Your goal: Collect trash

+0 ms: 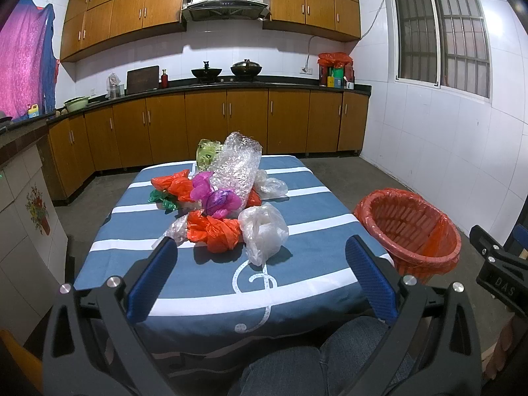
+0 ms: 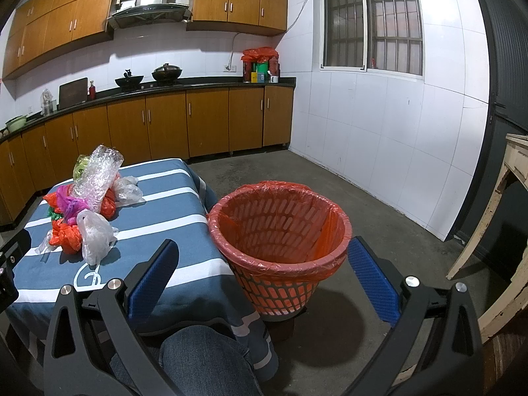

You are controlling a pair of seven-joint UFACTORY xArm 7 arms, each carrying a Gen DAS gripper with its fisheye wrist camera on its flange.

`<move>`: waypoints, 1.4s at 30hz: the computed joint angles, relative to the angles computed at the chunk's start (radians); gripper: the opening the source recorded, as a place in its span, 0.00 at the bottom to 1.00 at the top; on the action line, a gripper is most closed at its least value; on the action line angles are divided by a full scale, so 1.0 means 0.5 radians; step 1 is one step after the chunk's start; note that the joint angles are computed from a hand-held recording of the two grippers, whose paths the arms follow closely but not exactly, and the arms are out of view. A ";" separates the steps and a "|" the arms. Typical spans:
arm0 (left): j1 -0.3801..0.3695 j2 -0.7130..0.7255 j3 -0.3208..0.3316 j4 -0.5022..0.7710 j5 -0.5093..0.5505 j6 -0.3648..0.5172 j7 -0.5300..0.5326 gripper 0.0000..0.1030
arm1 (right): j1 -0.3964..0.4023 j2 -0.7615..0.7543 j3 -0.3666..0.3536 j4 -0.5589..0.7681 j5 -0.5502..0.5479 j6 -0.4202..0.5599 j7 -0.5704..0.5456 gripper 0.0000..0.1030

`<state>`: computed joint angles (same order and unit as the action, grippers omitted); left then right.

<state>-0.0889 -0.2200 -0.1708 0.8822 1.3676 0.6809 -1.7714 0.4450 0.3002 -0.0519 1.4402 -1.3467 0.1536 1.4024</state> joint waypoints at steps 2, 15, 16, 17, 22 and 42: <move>0.000 0.000 0.000 0.000 0.000 0.000 0.000 0.96 | 0.000 0.000 0.000 0.000 0.000 0.000 0.000 0.98; 0.000 -0.005 -0.001 -0.005 -0.014 0.010 0.006 0.96 | 0.005 0.020 -0.001 0.017 0.028 0.001 -0.025 0.98; 0.001 -0.010 -0.001 -0.011 -0.015 0.014 0.003 0.96 | 0.004 0.025 0.001 0.022 0.046 -0.003 -0.045 0.98; 0.003 -0.018 -0.001 -0.020 -0.013 0.020 -0.007 0.96 | 0.007 0.031 0.000 0.029 0.059 -0.007 -0.061 0.98; 0.042 -0.044 0.025 -0.090 0.022 0.044 -0.089 0.96 | 0.031 0.143 -0.025 0.144 0.185 -0.092 -0.210 0.98; 0.483 -0.283 0.199 -0.460 -0.062 -0.087 -0.148 0.96 | 0.050 1.273 0.860 1.524 1.527 0.352 -2.168 0.87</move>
